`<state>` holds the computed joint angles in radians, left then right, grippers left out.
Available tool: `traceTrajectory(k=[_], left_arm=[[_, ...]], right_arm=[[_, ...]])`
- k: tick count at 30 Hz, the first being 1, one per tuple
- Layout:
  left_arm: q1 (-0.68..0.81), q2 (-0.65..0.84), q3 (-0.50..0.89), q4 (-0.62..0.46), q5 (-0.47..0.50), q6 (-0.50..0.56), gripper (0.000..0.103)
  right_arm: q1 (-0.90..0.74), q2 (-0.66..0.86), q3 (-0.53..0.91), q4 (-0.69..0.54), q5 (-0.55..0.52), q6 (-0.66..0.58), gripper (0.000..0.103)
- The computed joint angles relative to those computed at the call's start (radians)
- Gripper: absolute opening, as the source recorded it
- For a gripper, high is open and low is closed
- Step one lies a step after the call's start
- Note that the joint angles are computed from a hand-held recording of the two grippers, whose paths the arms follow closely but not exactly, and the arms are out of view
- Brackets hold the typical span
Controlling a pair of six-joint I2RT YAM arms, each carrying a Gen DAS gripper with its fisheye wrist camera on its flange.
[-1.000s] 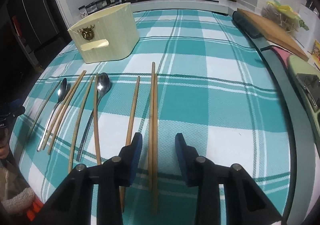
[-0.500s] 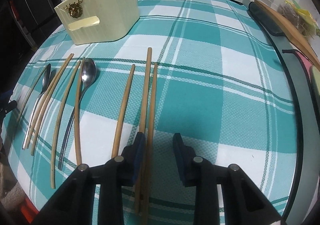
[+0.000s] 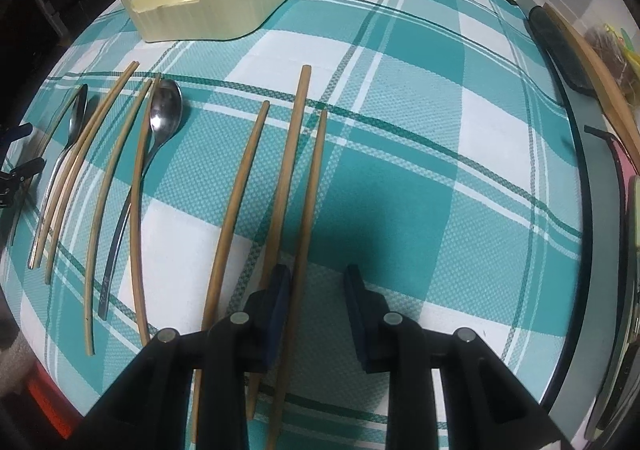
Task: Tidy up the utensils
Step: 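Lower the right tool over a wooden chopstick and close on it, then lift the chopstick with the right tool and drop it into the cream caddy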
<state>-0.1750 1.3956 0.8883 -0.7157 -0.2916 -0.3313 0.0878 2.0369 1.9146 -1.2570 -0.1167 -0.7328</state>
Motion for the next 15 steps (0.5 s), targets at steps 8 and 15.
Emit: traceTrajectory(k=[8, 15], left_arm=[[0.093, 0.112, 0.132, -0.04, 0.138, 0.106, 0.063], [0.14, 0.257, 0.305, -0.109, 0.209, 0.124, 0.006]], right_arm=[[0.049, 0.121, 0.173, -0.04, -0.003, 0.019, 0.029], [0.091, 0.304, 0.46, -0.128, -0.037, 0.116, 0.013]])
